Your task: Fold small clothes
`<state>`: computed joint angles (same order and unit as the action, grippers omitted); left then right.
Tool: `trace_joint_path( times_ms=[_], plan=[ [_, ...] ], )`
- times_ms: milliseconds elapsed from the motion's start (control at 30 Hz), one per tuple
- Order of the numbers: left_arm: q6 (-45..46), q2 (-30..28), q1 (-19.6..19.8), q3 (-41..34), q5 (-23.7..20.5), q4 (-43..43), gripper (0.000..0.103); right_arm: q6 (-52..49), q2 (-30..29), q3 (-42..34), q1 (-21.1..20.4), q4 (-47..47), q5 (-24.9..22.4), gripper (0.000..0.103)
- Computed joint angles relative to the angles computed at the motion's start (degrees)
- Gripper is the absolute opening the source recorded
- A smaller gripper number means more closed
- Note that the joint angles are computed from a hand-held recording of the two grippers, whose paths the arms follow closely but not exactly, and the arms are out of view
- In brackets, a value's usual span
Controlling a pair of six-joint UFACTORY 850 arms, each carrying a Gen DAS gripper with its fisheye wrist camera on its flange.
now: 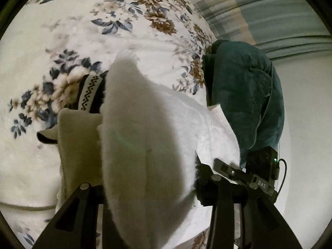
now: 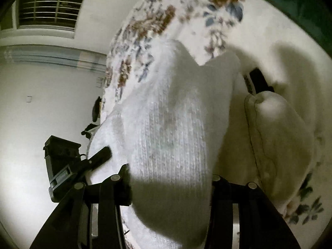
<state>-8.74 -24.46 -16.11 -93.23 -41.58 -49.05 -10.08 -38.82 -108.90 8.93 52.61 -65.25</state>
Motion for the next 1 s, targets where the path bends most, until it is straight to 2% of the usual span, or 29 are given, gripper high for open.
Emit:
trace_joint_path(
  times_ms=[100, 133, 200, 267, 300, 333, 467, 567, 667, 800, 1000],
  plan=[
    [-4.08, 1.12, -0.06, -0.07, -0.73, 2.17, 0.038, 3.04, -3.01, -5.8, 0.57, -5.23, -2.51, 0.062],
    [-7.64, 1.24, -0.42, -1.09, -1.16, 6.06, 0.041, 4.49, -4.46, -8.77, 0.81, -7.18, -3.5, 0.064],
    [-14.6, 0.65, -1.15, -4.24, -2.25, 15.4, 0.052, 6.78, -4.95, -11.9, 1.79, -12.88, -4.36, 0.072],
    [-20.72, 0.96, -2.31, -5.74, -1.33, 25.14, 0.093, 8.93, -4.13, -13.04, 2.83, -19.26, -3.98, 0.083],
    [-22.81, 1.42, -2.85, -5.97, -0.47, 28.71, 0.099, 10.03, -3.2, -13.41, 3.73, -23.72, -2.97, 0.095],
    [-25.64, 1.88, -3.51, -6.42, -0.28, 32.86, 0.099, 10.98, -2.52, -13.65, 4.34, -26.89, -2.32, 0.103],
    [-35.95, 1.72, -6.97, -10.15, -6.07, 48.88, 0.1, 16.35, 3.49, -10.56, 8.39, -46.19, 3.14, 0.103],
    [-40.12, 2.22, -10.11, -10.76, -10.5, 55.78, 0.102, 17.71, 9.72, -4.18, 10.43, -54.4, 4.71, 0.103],
    [-41.28, 1.59, -13.04, -12.45, -17.21, 59.86, 0.103, 18.45, 13.88, -0.55, 10.99, -56.2, 3.29, 0.103],
    [-44.02, 2.45, -16.91, -13.06, -23.99, 62.95, 0.103, 20.88, 21.51, 5.5, 11.96, -59.03, 1.98, 0.103],
    [-47.22, 3.07, -23.7, -18.79, -33.58, 70.63, 0.102, 23.6, 29.67, 7.78, 13.73, -62.53, -0.57, 0.103]
  ],
)
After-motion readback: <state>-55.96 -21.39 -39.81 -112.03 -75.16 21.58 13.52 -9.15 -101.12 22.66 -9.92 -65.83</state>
